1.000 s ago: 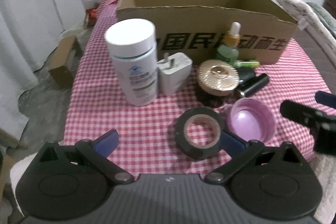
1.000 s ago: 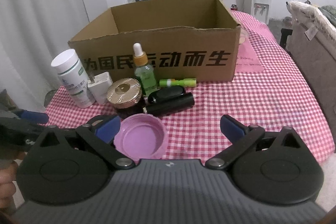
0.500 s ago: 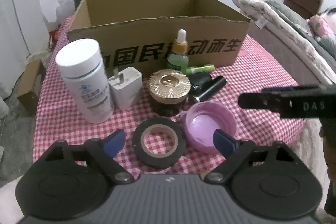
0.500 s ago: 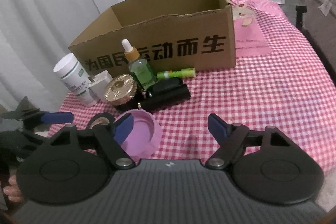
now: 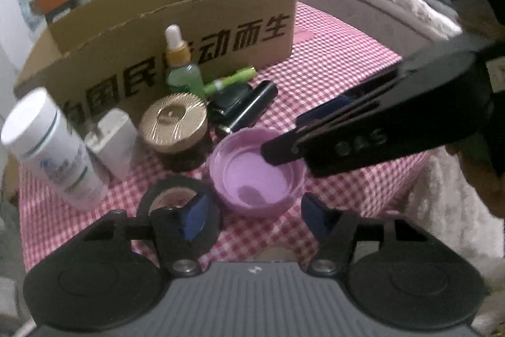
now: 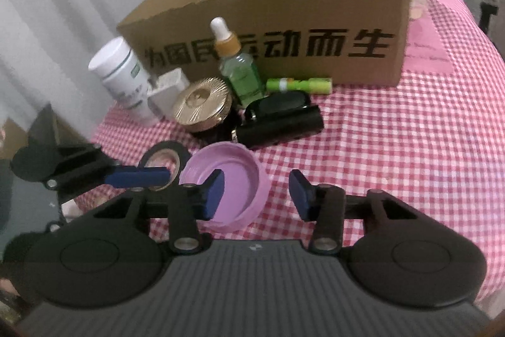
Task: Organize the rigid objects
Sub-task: 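Lower the right tool onto the pink lid and close its fingers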
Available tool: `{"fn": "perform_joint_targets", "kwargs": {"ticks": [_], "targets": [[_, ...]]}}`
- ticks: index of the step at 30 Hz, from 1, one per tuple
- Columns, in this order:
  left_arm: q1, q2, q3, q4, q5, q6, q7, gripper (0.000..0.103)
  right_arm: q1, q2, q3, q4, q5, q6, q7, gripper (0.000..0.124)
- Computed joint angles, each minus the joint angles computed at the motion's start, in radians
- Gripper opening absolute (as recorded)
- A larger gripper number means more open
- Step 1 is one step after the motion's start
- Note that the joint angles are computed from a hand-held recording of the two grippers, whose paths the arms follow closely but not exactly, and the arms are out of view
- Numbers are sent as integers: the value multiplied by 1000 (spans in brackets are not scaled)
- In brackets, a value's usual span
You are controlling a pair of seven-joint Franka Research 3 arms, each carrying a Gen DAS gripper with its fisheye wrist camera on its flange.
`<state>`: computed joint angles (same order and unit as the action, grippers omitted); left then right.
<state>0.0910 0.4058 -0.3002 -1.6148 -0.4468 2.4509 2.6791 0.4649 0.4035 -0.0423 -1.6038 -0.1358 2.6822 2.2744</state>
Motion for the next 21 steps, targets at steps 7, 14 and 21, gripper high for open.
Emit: {"fn": "perform_joint_targets", "kwargs": {"ticks": [7, 14, 21], "targets": [[-8, 2, -14, -21, 11, 58, 42, 59, -26, 54, 31, 94, 46, -125, -123, 19], [-8, 12, -31, -16, -9, 56, 71, 68, -19, 42, 13, 96, 21, -176, -141, 12], [-32, 37, -39, 1, 29, 79, 92, 79, -35, 15, 11, 77, 11, -203, -121, 12]]}}
